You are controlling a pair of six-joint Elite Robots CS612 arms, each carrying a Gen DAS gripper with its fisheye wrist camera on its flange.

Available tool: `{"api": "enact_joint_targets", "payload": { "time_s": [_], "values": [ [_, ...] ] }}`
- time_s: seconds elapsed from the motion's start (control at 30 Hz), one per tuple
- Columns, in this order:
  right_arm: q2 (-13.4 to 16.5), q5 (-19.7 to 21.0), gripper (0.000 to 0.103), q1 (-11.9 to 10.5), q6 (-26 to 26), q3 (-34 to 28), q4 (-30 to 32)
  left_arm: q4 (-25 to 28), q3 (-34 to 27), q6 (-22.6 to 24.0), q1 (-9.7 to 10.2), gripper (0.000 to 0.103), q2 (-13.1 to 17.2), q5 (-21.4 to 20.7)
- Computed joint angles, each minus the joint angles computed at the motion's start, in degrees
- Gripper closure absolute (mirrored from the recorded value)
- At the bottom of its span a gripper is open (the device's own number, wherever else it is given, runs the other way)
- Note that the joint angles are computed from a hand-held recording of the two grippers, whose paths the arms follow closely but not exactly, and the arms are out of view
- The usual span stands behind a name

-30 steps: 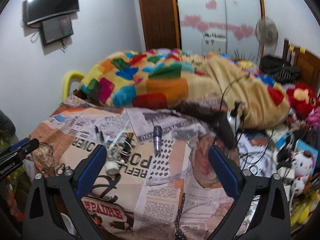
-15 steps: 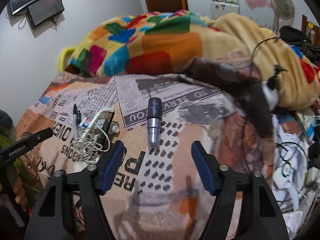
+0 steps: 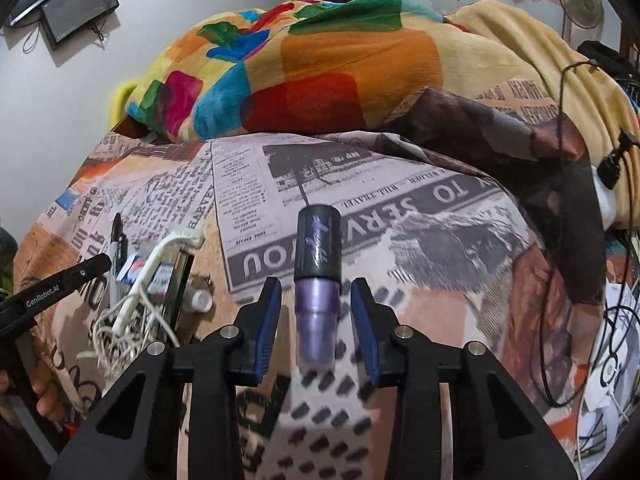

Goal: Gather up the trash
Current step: 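Close the right tool on the purple cylinder while the left tool grasps the black Sharpie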

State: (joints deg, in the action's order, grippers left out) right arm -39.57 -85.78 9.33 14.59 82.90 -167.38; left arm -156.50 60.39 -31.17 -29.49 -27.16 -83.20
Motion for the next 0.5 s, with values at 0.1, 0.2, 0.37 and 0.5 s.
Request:
{"api": "enact_joint_targets", "payload": {
  "time_s": [0.1,0.2,0.37,0.5],
  "values": [
    [0.6,-0.2,0.072,0.3,-0.3,-0.9,0.5,0.0,-0.9,0.9,-0.21,0.077,0.5,1.0],
    [0.8,-0.8,0.074,0.5,-0.5,-1.1,0.5,1.6,-2.0,1.5,-0.48,0.077,1.0,2.3],
    [1.0,-2.3,0.075,0.8,-1.3,-1.3,0.2,3.9,-3.6,2.8,-1.15,0.078,2.0,5.6],
    [1.2,-3.5,0.079,1.0,-2.1,-1.3,-0.4,2.4,-2.7,3.6,-1.42,0.084,2.0,7.3]
  ]
}}
